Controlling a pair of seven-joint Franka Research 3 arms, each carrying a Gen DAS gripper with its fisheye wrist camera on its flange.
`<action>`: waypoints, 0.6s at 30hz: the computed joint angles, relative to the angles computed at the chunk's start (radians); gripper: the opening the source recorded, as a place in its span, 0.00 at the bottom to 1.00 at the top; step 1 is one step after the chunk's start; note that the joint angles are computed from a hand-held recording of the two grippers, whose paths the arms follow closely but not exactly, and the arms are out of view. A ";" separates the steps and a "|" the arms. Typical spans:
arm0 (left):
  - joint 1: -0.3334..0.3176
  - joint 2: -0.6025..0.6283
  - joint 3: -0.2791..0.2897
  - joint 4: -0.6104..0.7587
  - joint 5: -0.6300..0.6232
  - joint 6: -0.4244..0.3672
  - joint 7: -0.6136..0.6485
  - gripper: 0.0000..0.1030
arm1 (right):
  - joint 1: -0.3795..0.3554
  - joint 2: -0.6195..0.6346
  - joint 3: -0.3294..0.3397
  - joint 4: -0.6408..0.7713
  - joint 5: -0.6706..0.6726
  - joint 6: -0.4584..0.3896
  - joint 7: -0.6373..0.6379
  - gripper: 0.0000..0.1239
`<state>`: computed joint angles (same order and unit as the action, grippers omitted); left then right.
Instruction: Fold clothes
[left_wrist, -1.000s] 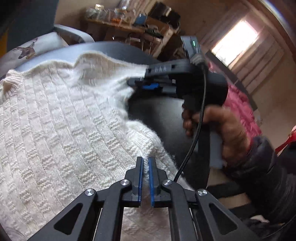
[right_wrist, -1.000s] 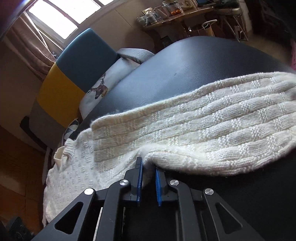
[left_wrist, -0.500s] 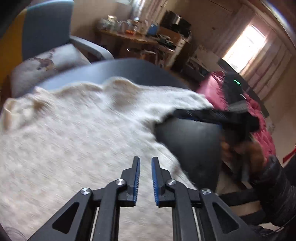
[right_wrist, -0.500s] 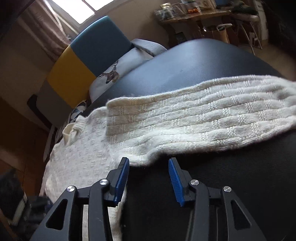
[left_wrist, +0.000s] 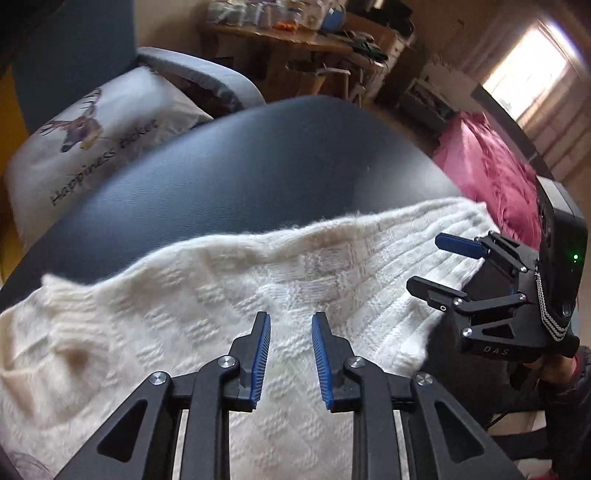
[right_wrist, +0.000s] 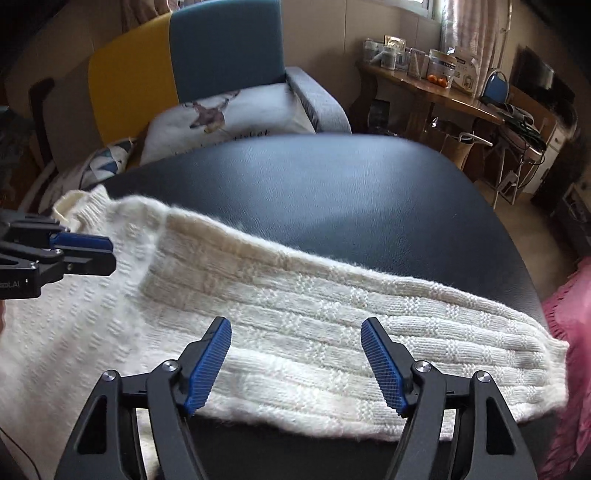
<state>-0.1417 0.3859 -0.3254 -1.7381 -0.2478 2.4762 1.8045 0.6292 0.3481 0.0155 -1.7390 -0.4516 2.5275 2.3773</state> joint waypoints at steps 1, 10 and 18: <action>-0.014 0.021 0.005 0.020 0.026 -0.012 -0.004 0.26 | -0.003 0.008 0.002 0.003 0.006 -0.011 -0.009 0.60; -0.087 0.066 0.039 0.011 0.197 0.143 -0.145 0.04 | 0.014 0.015 -0.020 -0.022 -0.040 0.026 0.007 0.59; -0.103 0.094 0.057 0.004 0.256 0.253 -0.370 0.07 | 0.045 0.031 -0.053 -0.013 -0.136 0.043 0.133 0.57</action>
